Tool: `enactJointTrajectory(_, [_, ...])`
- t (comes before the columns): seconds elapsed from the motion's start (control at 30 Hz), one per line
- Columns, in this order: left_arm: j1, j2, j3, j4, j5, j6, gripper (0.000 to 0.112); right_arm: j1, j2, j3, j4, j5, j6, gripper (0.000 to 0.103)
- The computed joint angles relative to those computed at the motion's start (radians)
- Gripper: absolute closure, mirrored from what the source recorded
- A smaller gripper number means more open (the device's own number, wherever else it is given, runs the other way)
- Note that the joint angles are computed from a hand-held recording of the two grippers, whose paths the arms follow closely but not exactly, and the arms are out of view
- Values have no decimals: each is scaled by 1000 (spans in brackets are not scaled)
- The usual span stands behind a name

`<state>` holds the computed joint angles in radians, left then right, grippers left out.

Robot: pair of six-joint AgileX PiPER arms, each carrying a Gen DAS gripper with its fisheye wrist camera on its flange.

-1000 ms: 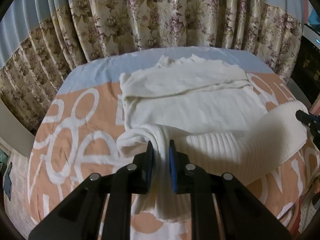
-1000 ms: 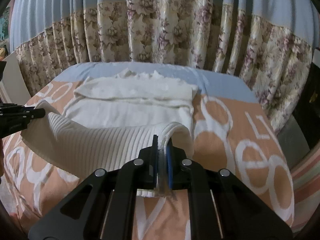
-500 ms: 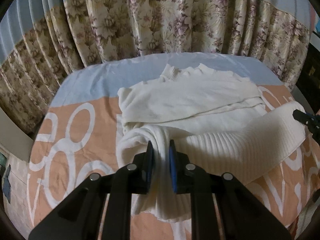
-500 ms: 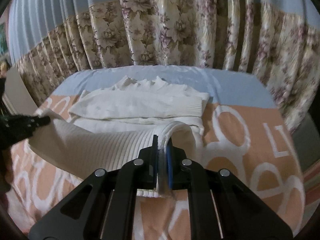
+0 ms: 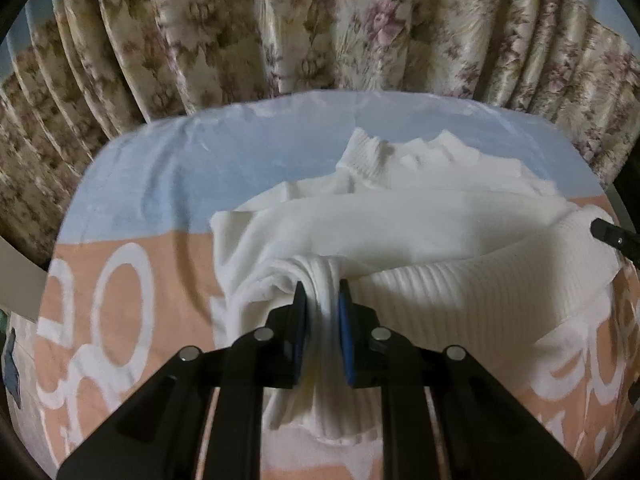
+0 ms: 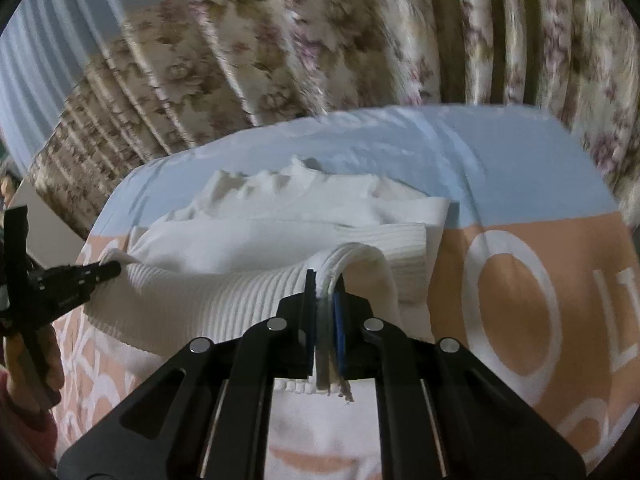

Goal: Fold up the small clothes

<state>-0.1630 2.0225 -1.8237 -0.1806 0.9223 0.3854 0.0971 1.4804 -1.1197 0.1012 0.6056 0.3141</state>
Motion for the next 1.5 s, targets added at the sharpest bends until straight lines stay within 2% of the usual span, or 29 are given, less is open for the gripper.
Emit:
enactJointTrajectory(0.1, [-12, 60, -46, 23, 4, -9, 96, -5, 72, -18, -36, -9, 5, 95])
enactJointTrajectory(0.27, [-30, 69, -9, 59, -59, -6, 94, 23, 118, 4, -122, -39, 56, 95])
enactJointTrajectory(0.4, [-10, 105, -84, 9, -1, 18, 93, 24, 103, 7, -131, -41, 49, 90])
enactJointTrajectory(0.43, [3, 113, -113, -20, 31, 28, 84, 20, 88, 11, -127, -47, 46, 87])
enactJointTrajectory(0.47, [14, 104, -109, -42, 26, 37, 56, 12, 62, 22, -108, -55, 32, 76])
enactJointTrajectory(0.5, [14, 82, -79, -31, -17, 24, 37, 11, 43, 29, -114, -62, 41, 65])
enactJointTrajectory(0.53, [11, 39, -21, 20, -100, -17, 18, 15, 21, 39, -141, -68, 69, 63])
enactJointTrajectory(0.57, [10, 10, 14, 55, -149, -40, 18, 22, 0, 46, -178, -65, 103, 63])
enactJointTrajectory(0.6, [15, 2, 19, 58, -158, -36, 18, 25, -13, 47, -191, -55, 116, 63])
enactJointTrajectory(0.63, [29, 5, -1, 38, -126, -19, 18, 25, -20, 48, -190, -47, 117, 63])
enactJointTrajectory(0.77, [58, -26, 30, 6, -79, -4, 18, 30, -42, 62, -161, -20, 104, 63])
enactJointTrajectory(0.97, [52, -104, 199, -87, -73, 65, 19, 71, -28, 85, -145, -6, 104, 63])
enactJointTrajectory(1.0, [43, -112, 220, -79, -86, 60, 23, 74, -21, 87, -134, -9, 97, 63])
enactJointTrajectory(1.07, [22, -101, 228, -45, -89, 35, 57, 74, -8, 92, -111, -17, 84, 66])
enactJointTrajectory(1.17, [31, -63, 196, -77, -54, 47, 81, 73, 24, 81, -99, -2, 60, 96])
enactJointTrajectory(1.23, [54, -33, 156, -135, -2, 77, 92, 77, 29, 83, -104, -1, 47, 96])
enactJointTrajectory(1.33, [58, -24, 130, -152, 18, 98, 95, 57, 21, 85, -38, -10, -25, 96])
enactJointTrajectory(1.4, [56, -23, 108, -153, 25, 107, 95, 52, 4, 70, -59, -18, -15, 96])
enactJointTrajectory(1.5, [64, 24, -17, -179, 86, 93, 96, 27, 7, 21, -56, -24, -28, 96])
